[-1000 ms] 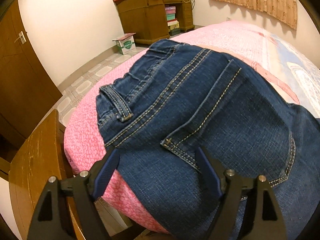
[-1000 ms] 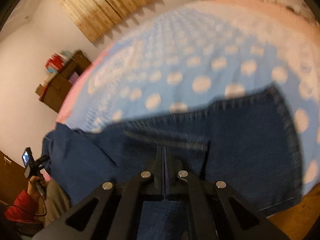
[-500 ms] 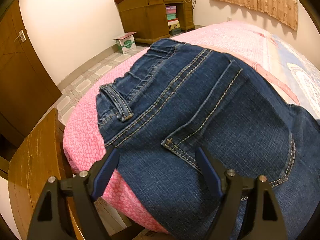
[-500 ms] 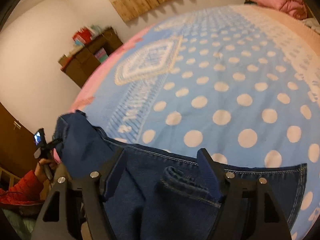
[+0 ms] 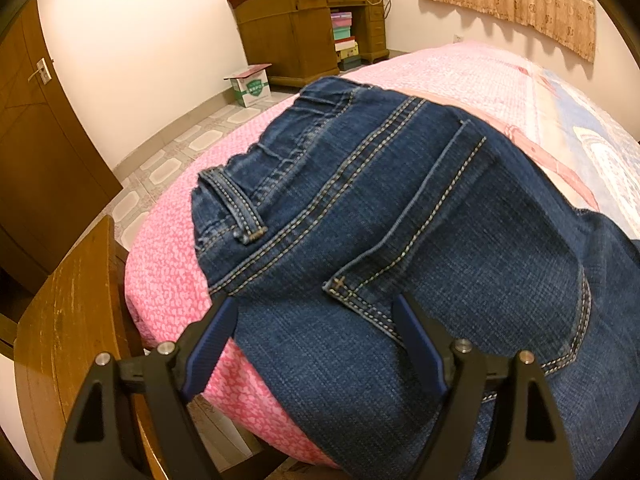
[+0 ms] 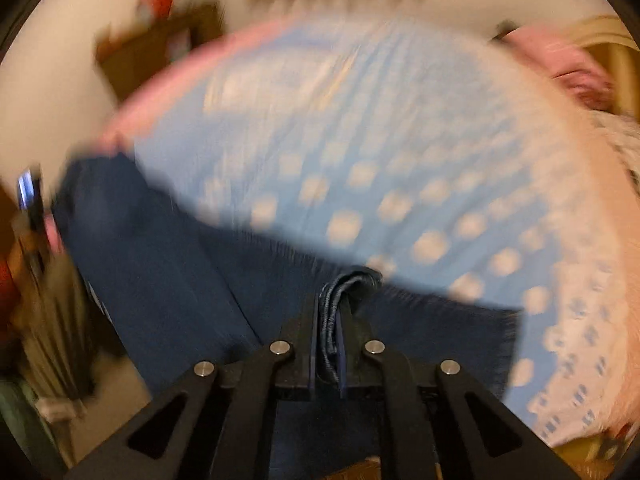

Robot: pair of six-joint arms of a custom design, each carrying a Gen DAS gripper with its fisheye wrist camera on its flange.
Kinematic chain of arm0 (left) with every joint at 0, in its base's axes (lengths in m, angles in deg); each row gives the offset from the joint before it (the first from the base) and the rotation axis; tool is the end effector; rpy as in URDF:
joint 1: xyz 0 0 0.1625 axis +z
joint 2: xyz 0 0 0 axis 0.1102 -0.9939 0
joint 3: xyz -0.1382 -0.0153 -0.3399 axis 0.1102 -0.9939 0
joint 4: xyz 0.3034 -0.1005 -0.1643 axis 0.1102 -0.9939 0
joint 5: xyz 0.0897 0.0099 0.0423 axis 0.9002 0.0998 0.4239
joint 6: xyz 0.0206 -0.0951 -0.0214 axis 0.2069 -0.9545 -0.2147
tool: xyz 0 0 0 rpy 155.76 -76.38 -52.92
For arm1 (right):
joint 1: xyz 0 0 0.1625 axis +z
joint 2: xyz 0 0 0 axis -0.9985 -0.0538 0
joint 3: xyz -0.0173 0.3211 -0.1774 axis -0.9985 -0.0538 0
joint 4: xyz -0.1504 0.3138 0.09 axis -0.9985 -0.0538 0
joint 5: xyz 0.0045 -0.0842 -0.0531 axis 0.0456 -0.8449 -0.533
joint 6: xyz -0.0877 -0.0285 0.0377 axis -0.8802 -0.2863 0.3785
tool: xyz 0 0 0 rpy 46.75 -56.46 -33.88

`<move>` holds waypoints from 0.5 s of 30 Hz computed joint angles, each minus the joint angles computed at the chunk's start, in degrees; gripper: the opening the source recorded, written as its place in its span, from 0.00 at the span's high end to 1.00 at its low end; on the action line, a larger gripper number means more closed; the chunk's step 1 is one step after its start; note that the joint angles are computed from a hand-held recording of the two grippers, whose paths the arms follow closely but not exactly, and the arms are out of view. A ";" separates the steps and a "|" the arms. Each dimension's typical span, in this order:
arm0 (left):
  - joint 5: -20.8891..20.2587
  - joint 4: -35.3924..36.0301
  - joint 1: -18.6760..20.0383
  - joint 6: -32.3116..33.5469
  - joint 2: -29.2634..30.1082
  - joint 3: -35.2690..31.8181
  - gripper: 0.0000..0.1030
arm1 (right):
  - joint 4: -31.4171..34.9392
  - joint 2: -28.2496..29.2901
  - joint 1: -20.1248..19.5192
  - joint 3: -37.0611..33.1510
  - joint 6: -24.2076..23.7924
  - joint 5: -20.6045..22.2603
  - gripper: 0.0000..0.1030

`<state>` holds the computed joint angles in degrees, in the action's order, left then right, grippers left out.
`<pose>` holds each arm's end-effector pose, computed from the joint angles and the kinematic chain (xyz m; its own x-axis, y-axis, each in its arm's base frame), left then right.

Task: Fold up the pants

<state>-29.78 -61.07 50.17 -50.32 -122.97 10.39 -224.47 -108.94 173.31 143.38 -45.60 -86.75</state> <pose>-0.1089 -0.5795 0.1835 -0.4594 -0.6220 -0.6341 0.1130 0.6672 -0.7363 0.0613 -0.5196 0.4159 -0.7534 -0.1755 0.6337 -0.4939 0.7872 -0.3692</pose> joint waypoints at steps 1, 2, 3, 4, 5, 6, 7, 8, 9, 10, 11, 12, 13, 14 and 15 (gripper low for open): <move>0.05 0.78 -0.03 -0.55 0.22 -0.36 0.19 | -4.11 -2.03 0.13 1.37 0.33 1.95 0.93; 0.05 0.84 -0.01 -0.47 0.00 -0.22 0.19 | -9.52 -4.75 -0.12 3.41 0.53 4.31 0.93; 0.09 1.23 0.00 -0.74 0.04 -0.33 0.19 | -13.64 -6.88 -0.67 4.98 0.57 6.13 0.93; 0.09 1.20 0.00 -0.75 0.01 -0.30 0.19 | -17.83 -8.36 -1.43 6.48 0.67 6.94 0.93; 0.13 1.56 0.01 -1.02 0.03 -0.39 0.19 | -20.49 -9.20 -2.54 7.34 1.35 6.64 0.93; 0.13 1.67 0.03 -1.11 0.03 -0.42 0.19 | -22.07 -9.27 -3.95 7.76 2.37 6.19 0.93; 0.11 1.81 0.01 -1.22 0.06 -0.50 0.19 | -23.97 -8.97 -5.66 8.41 2.96 5.34 0.93; 0.11 1.67 -0.01 -1.09 0.02 -0.43 0.19 | -27.51 -7.85 -7.64 9.43 2.00 3.07 0.93; 0.09 1.41 0.00 -0.87 0.01 -0.38 0.19 | -29.52 -6.89 -9.42 10.03 1.47 1.45 0.93; 0.05 0.90 0.04 -0.46 -0.01 -0.28 0.19 | -30.15 -5.96 -11.36 10.39 2.32 0.32 0.93; 0.02 0.87 0.05 -0.48 0.04 -0.33 0.19 | -29.29 -5.13 -13.49 10.52 4.25 -0.43 0.93; 0.00 0.86 0.09 -0.46 0.11 -0.42 0.19 | -28.52 -4.00 -14.96 10.52 5.32 -1.44 0.91; 0.03 1.30 0.10 -0.75 0.20 -0.62 0.18 | -28.89 -2.15 -15.77 10.25 4.95 -3.41 0.89; 0.08 1.73 0.10 -0.99 0.23 -0.74 0.18 | -28.56 -1.34 -16.14 10.06 4.87 -4.15 0.85; 0.14 2.42 0.10 -1.42 0.25 -0.92 0.18 | -26.92 -1.35 -16.92 9.69 5.87 -3.61 0.83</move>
<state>-29.63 -58.65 50.26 -51.74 -122.72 9.47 -251.39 -110.29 156.38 153.07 -39.73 -90.36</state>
